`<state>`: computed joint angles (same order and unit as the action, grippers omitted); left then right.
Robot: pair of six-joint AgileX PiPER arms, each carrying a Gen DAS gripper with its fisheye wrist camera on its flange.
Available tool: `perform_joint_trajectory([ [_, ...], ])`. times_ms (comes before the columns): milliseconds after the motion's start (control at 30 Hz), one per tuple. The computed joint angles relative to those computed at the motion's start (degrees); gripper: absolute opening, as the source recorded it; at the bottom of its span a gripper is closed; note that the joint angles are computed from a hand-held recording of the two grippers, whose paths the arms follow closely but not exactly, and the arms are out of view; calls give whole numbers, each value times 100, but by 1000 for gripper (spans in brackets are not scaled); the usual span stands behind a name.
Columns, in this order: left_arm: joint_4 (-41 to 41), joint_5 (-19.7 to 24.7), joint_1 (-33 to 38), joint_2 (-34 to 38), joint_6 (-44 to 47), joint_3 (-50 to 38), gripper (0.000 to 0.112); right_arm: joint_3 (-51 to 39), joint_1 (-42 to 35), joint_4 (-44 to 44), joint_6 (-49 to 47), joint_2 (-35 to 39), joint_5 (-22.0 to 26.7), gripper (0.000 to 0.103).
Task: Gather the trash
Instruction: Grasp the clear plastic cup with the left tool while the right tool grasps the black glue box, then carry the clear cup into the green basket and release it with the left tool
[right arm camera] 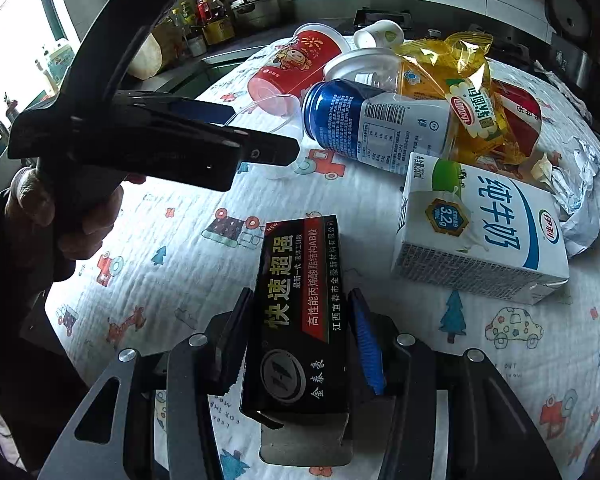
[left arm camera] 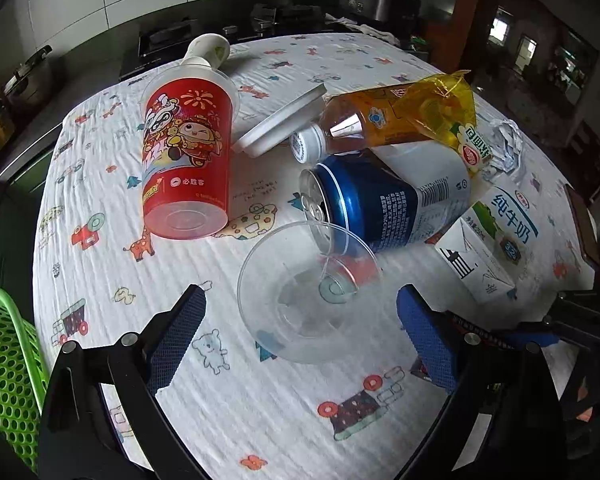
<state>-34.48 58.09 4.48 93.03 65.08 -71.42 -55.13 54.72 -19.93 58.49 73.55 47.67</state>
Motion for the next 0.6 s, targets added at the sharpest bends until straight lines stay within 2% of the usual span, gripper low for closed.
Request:
perform_joint_trajectory([
  [167,-115,106,2,176,64,-115,77,77,39,-16,74,-98,23,47],
  [233,-158,91,5,170,150,-74,65,118,159,-79,210,-199,108,47],
  [267,-188,117,10,192,166,-90,63,117,191,-99,243,-219,142,47],
  [433,-371,64,123,133,344,4,61,74,255,-141,295,-244,234,47],
  [600,-511,233,423,42,501,22,60,-136,144,-39,56,-123,229,47],
])
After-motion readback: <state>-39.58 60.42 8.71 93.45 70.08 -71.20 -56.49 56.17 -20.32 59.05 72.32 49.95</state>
